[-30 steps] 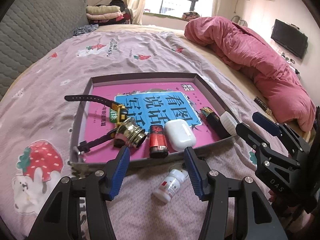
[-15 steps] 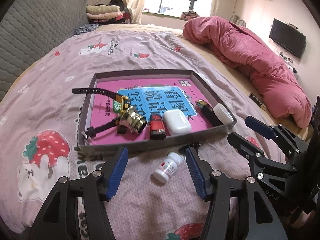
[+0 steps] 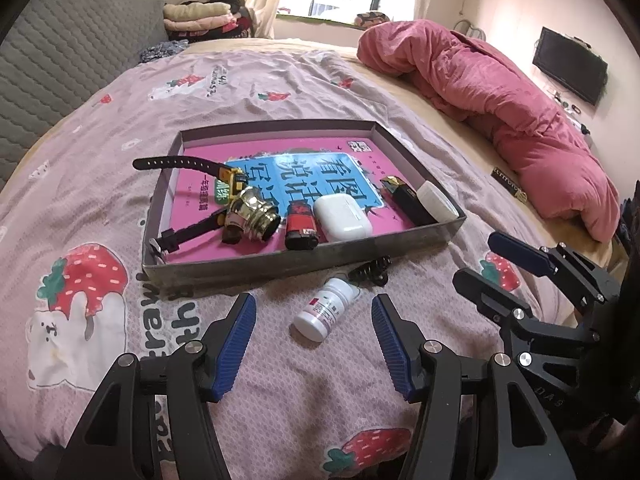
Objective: Organize rigid objects
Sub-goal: 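Withdraw both open tools toward the white pill bottle and black clip, then grasp the white pill bottle with the left tool while the right tool grasps the black clip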
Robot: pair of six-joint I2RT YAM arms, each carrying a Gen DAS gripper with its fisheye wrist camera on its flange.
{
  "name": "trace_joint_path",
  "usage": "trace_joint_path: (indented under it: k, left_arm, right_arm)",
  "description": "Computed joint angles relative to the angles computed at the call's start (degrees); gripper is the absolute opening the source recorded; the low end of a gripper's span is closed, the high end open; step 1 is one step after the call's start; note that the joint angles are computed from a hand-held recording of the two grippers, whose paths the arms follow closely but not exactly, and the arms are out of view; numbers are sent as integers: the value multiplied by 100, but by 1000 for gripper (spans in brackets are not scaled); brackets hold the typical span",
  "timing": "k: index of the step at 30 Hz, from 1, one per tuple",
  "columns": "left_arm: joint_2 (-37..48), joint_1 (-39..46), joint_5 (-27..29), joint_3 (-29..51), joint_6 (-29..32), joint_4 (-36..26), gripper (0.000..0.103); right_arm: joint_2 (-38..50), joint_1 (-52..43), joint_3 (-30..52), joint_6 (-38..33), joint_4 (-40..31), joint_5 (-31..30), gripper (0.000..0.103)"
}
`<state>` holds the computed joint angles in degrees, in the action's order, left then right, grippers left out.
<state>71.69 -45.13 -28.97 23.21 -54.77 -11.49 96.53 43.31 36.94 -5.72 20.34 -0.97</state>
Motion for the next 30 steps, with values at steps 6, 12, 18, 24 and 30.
trace_joint_path:
  k: [6,12,18,24,30]
  left_arm:
    - [259,21,137,-11,-15,166,62]
    - [528,114,284,-66,21,414,62]
    - [808,296,472,-149,125,782,62]
    - [1346,525,616,-45,449,1216,62]
    - [1854,793,870,144,875,1478,59]
  right_arm:
    - [48,38,39,-8,-113,1,52]
    - [197,53,119,-92,-143,-84,52]
    - [347,46,187,-128,-155,-104,52]
    - [496,-11,273,-97,-176,-140,52]
    - [765,-70,428,-79,-156,-245,52]
